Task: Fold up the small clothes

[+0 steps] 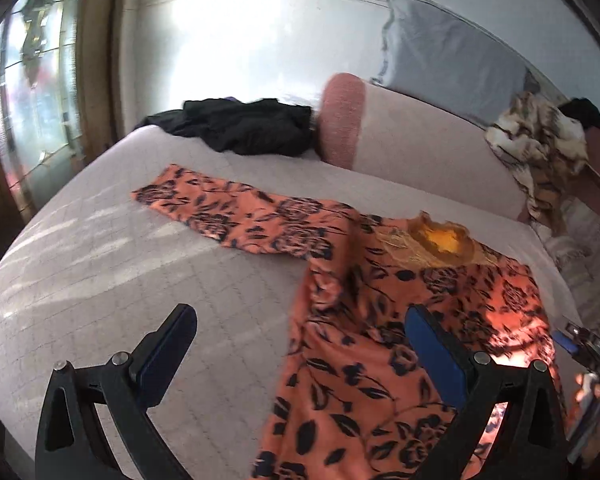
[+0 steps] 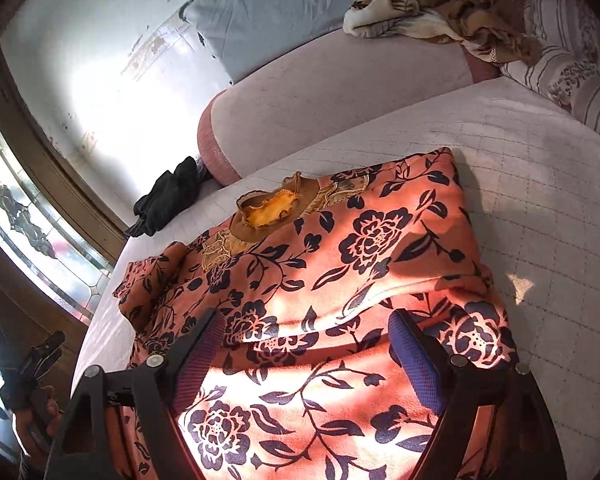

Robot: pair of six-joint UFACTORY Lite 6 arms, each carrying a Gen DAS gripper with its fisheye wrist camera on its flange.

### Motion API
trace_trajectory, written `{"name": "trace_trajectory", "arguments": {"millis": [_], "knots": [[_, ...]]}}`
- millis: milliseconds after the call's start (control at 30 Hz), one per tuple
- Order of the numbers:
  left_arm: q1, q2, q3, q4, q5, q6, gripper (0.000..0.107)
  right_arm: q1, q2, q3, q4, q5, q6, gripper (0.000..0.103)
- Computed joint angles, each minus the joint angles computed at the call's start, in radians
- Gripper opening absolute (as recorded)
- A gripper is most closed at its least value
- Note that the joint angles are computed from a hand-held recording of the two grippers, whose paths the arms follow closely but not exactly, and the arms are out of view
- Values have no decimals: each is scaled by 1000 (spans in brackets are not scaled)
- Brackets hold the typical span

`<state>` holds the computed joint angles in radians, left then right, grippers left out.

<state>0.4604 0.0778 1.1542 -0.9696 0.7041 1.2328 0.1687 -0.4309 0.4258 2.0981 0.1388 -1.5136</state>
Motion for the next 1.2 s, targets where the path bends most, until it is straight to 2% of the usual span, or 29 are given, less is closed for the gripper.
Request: {"name": "trace_trajectory", "arguments": {"millis": [67,133,233,300,400,467,533,567,600,633,667,733,867,933,1067,1133,1200], "knots": [[-113,35,60,89,69,-102,103,-26,-18,-40,112,52,-113,86],[-224,103,133,158,83,-217,103,-42,-28,-71,195,100,-205,86],[-329,302,330,276,92,-419,103,-80,-48,-103,164,152,-201,86],[-355,448,464,350,115,-548,103,-135,-56,-121,80,219,-130,86],[-373,607,613,428,145,-671,94,-209,-58,-139,36,298,-93,86],[-371,677,673,473,152,-736,69,-255,-45,-145,12,355,-70,86],[-354,733,723,473,188,-781,51,-278,-25,-143,5,388,-61,86],[-349,736,719,480,174,-797,38,-284,-15,-140,3,398,-59,86],[-347,725,701,499,147,-814,30,-288,-10,-140,4,407,-60,86],[-346,721,698,521,136,-834,15,-292,-4,-140,3,416,-59,86],[-337,716,695,513,137,-833,7,-295,3,-138,1,425,-56,86],[-326,679,670,492,107,-798,6,-302,9,-137,0,437,-54,86],[-362,433,441,467,-125,-652,5,-319,8,-142,1,437,-50,86],[-375,362,356,469,-233,-608,5,-335,10,-148,4,441,-50,86],[-395,542,432,724,-210,-815,6,-359,33,-146,0,449,-51,86],[-391,505,343,684,-304,-751,9,-368,13,-134,-56,428,11,86],[-396,484,320,707,-317,-750,9,-408,-4,-105,-136,465,102,87]]}}
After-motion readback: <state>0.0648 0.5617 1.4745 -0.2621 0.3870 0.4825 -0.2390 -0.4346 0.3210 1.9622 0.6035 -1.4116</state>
